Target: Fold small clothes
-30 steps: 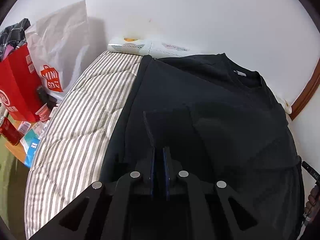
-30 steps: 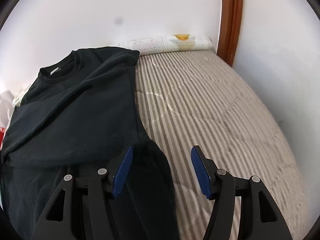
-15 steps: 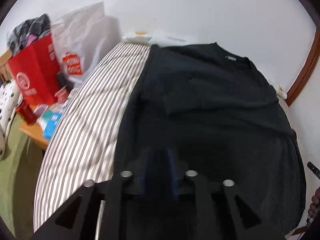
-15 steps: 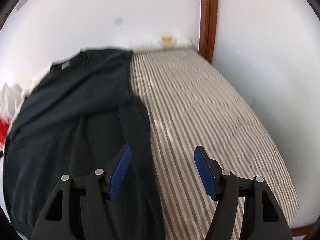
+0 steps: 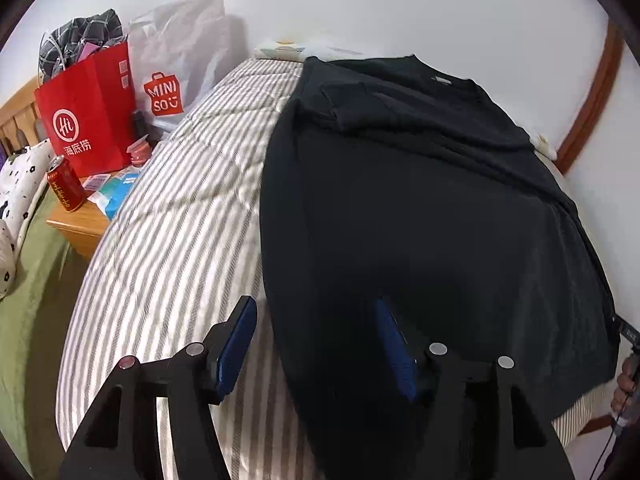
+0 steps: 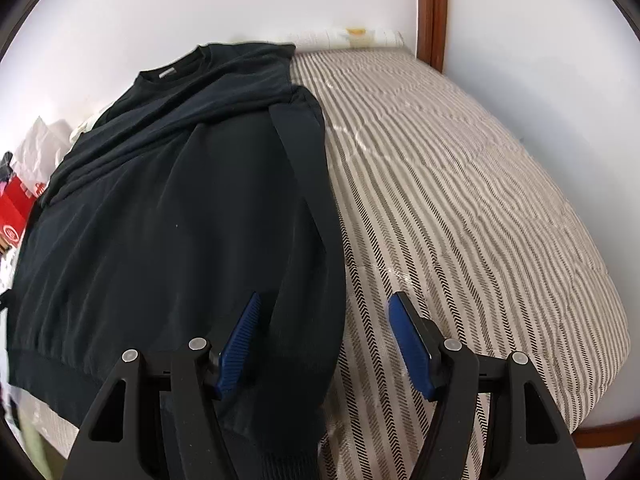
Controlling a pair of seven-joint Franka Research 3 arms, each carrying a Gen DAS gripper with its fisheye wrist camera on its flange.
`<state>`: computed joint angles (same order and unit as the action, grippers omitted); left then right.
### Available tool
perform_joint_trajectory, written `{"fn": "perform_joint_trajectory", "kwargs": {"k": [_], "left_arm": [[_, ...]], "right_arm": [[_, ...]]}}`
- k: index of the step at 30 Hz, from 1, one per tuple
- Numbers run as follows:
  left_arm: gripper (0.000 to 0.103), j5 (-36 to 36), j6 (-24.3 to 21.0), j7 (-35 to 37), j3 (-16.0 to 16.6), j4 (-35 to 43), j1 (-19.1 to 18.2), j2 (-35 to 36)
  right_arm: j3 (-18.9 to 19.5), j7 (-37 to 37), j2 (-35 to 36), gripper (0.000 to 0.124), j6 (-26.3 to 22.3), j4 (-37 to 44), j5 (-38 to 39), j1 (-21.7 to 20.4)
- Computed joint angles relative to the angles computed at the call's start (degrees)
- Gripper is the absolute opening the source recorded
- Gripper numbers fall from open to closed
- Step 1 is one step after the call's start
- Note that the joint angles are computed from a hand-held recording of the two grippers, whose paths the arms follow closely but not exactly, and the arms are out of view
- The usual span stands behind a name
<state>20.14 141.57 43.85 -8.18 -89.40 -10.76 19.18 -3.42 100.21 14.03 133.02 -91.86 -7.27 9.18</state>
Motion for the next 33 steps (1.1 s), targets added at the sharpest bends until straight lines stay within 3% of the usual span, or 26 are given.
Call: {"fn": "perform_joint_trajectory", "kwargs": {"k": [2,7,10,14,15,16,17,22,33], "left_arm": [[0.059,-0.8,1.0,0.5,-0.5,-2.1,0.2,-1.1],[0.059,3.8,3.1,-2.1,0.2,-5.5,-1.3,-3.0],[0.058,6.0,2.1,-3.6,0.5,-4.8,-2.1,-2.6],[0.039,11.0,1.2,-6.0,1.2,-4.1,-3.5,-2.1],[0.034,11.4,1.0,-6.3,1.2,-3.9,-3.6,-2.0],[0.022,11.4,0.4,-6.3,1.1,-3.4,-3.5,-1.8],[0.009,9.9,0.4,-5.6,0.6,-2.8,-3.0,-1.5],[0.007,7.7,0.9,-5.2,0.3,-3.4,-2.4,-2.8],[0.007,4.6,11.2,-4.8,-1.3,-14.6,0.0,-13.1]], "right_arm": [[-0.1,0.6,-0.9,0.065,1.8,-1.8,-1.3,0.5],[0.7,-1.6,-1.4,0.037,4.6,-3.4,-0.6,0.5],[0.8,-1.7,-0.2,0.038,4.6,-2.0,1.1,0.5],[0.3,0.1,0.8,0.037,6.5,-1.5,1.1,1.1],[0.2,0.2,0.8,0.03,6.8,-1.7,0.8,1.2],[0.7,-1.4,0.8,0.013,7.0,-1.9,1.9,0.9],[1.3,-4.0,0.7,0.009,6.8,-1.8,3.3,0.5],[0.3,-3.1,-1.1,0.006,7.6,-2.9,1.5,1.2],[1.8,-9.6,-10.8,0.006,10.4,-10.4,11.7,-2.4]]}}
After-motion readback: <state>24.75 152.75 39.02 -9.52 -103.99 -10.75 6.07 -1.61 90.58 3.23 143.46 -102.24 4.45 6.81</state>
